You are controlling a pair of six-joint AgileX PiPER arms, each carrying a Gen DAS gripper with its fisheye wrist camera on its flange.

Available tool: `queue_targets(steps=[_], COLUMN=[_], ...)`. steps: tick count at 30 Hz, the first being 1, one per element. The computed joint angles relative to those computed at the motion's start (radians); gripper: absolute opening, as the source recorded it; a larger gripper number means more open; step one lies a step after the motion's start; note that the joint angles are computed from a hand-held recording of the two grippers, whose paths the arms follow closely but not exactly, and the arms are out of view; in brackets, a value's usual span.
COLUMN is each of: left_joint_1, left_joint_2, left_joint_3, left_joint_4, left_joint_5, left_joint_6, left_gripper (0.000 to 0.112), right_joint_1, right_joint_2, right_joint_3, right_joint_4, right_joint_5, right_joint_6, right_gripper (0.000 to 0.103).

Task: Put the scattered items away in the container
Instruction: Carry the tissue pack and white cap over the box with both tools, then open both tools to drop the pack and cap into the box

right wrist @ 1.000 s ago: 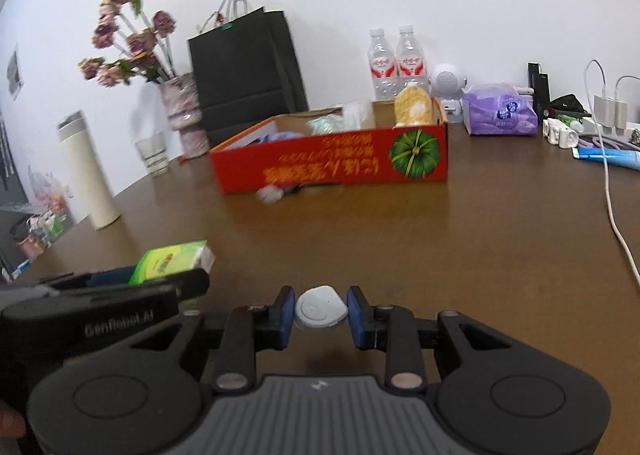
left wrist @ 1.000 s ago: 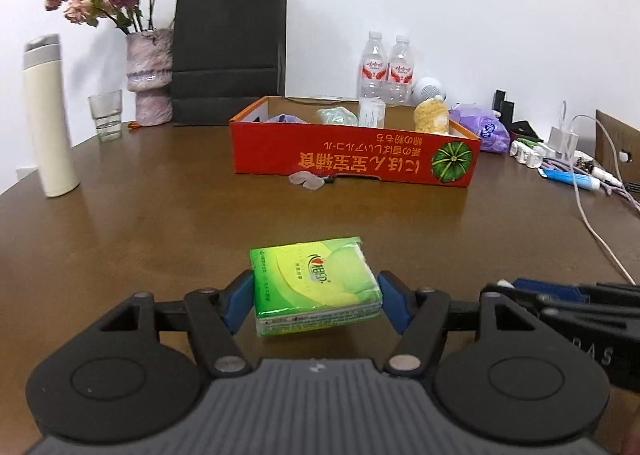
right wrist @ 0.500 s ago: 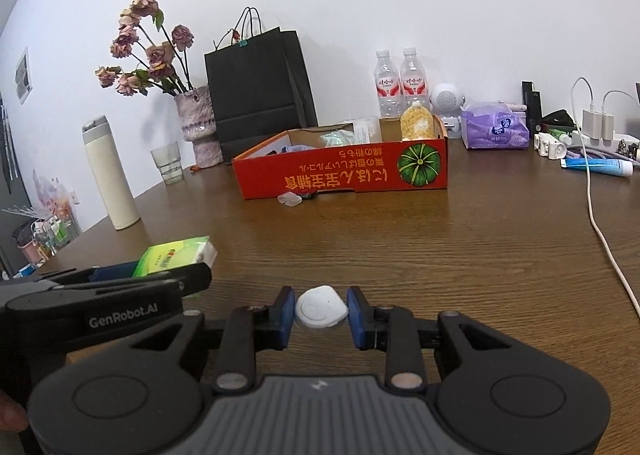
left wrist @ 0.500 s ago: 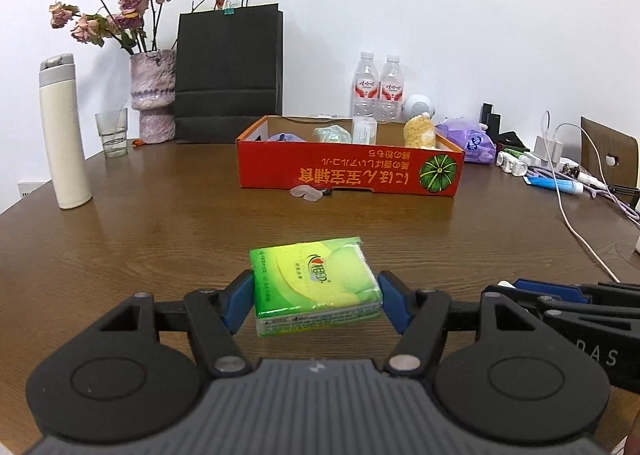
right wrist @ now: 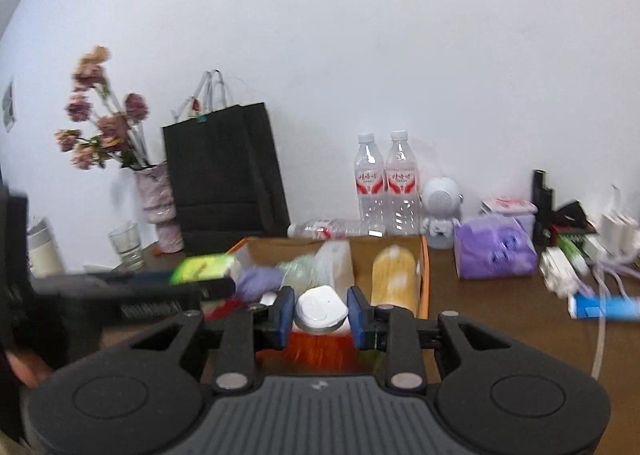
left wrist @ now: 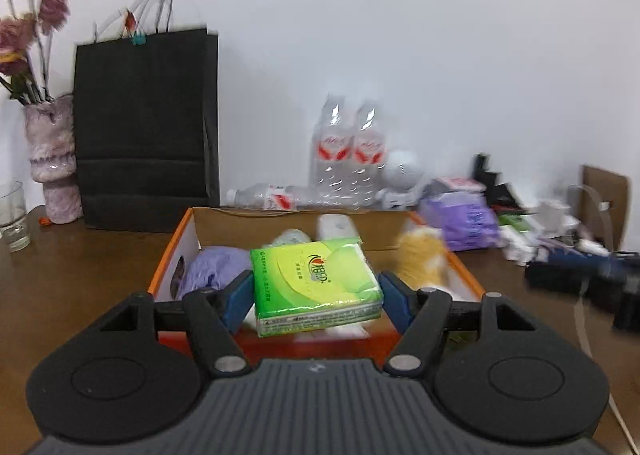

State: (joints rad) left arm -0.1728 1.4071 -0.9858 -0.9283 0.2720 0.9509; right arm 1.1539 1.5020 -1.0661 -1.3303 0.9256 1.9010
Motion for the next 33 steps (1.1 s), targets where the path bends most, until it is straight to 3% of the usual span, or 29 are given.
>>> queue_targets(steps=[4, 6, 8, 11, 13, 14, 15, 17, 20, 21, 22, 25, 28, 33], left_joint_1=[-0.032, -0.046, -0.039, -0.043, -0.053, -0.058, -0.059, -0.050, -0.019, -0.014, -0.012, -0.006, -0.004, 0.027], left_joint_2=[0.278, 0.386, 0.487, 0.611, 0.650, 0.658, 0.665, 0.688, 0.667, 0.651, 0.642, 0.632, 0.634, 0.569], left_joint_3=[-0.290, -0.433, -0.579, -0.764, -0.796, -0.790, -0.788, -0.828, -0.826, -0.815, -0.820, -0.871, -0.948, -0.944], left_joint_4=[0.393, 0.580, 0.648, 0.697, 0.705, 0.718, 0.724, 0.715, 0.654, 0.660, 0.674, 0.769, 0.862, 0.845], left_joint_5=[0.055, 0.109, 0.209, 0.377, 0.397, 0.369, 0.354, 0.398, 0.421, 0.414, 0.416, 0.474, 0.599, 0.714], left_joint_6=[-0.395, -0.593, -0.670, -0.672, -0.652, -0.665, -0.674, -0.681, -0.628, -0.629, -0.635, -0.711, -0.805, -0.836], left_gripper=[0.069, 0.069, 0.069, 0.072, 0.080, 0.085, 0.086, 0.087, 0.095, 0.097, 0.098, 0.100, 0.102, 0.103], right_joint_1=[-0.348, -0.462, -0.552, -0.630, -0.661, -0.670, -0.674, -0.680, -0.686, -0.686, -0.689, -0.696, -0.674, -0.625], right_joint_2=[0.151, 0.271, 0.402, 0.575, 0.673, 0.722, 0.754, 0.823, 0.861, 0.854, 0.840, 0.784, 0.753, 0.621], right_joint_3=[-0.257, -0.408, -0.583, -0.835, -0.986, -1.062, -1.107, -1.214, -1.281, -1.278, -1.260, -1.211, -1.233, -1.134], right_joint_4=[0.298, 0.494, 0.694, 0.891, 0.973, 0.996, 0.997, 1.002, 1.019, 1.019, 1.025, 1.047, 1.022, 1.003], right_joint_5=[-0.253, -0.281, -0.246, -0.127, -0.046, 0.001, 0.030, 0.097, 0.144, 0.146, 0.136, 0.113, 0.183, 0.200], right_joint_6=[-0.400, -0.600, -0.800, -1.049, -1.138, -1.175, -1.191, -1.213, -1.229, -1.221, -1.212, -1.192, -1.195, -1.184], right_gripper=[0.027, 0.027, 0.027, 0.027, 0.027, 0.027, 0.028, 0.029, 0.041, 0.053, 0.058, 0.061, 0.064, 0.077])
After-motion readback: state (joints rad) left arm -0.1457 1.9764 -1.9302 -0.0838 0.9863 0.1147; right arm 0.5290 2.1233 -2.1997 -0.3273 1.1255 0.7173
